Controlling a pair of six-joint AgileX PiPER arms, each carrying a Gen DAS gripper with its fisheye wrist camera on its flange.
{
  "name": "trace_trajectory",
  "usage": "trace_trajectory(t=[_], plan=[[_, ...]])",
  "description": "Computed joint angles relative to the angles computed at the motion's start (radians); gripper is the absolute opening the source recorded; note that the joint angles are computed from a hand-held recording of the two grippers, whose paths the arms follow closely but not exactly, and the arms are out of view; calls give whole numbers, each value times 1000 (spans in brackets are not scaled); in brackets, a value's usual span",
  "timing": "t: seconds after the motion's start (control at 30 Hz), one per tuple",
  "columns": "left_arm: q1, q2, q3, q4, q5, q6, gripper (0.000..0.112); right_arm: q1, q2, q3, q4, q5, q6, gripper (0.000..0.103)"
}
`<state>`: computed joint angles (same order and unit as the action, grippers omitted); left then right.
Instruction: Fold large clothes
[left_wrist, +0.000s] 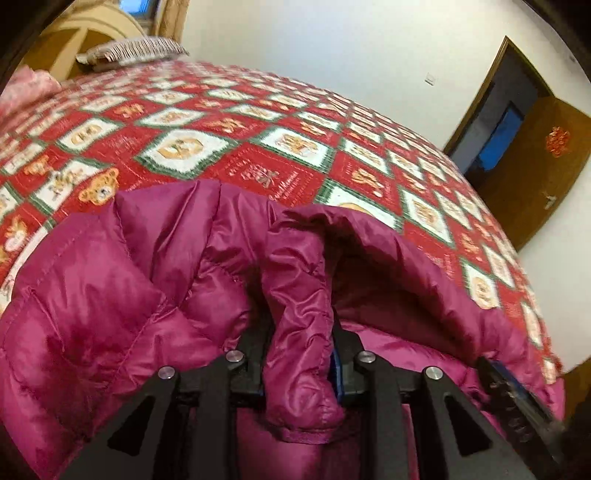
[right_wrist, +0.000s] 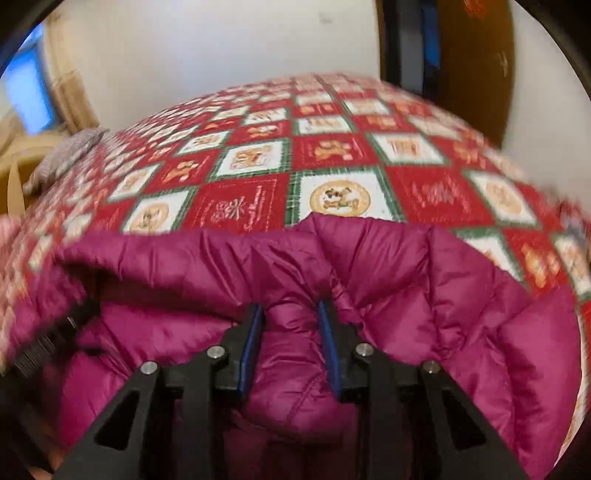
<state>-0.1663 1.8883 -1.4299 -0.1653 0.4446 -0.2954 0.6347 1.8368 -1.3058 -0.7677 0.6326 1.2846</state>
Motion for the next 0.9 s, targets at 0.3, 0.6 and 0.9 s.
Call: trace_trajectory(t=[0.3, 0.6, 0.9], plan=[[15, -232, 41, 124, 49, -95, 58, 39, -1, 19, -97, 35, 85, 34], [-118, 199, -573, 466, 400, -217, 66, 18, -26, 61, -126, -34, 138, 34], [-84, 186, -299, 512, 253, -314, 74, 22, -31, 63, -131, -39, 145, 36]])
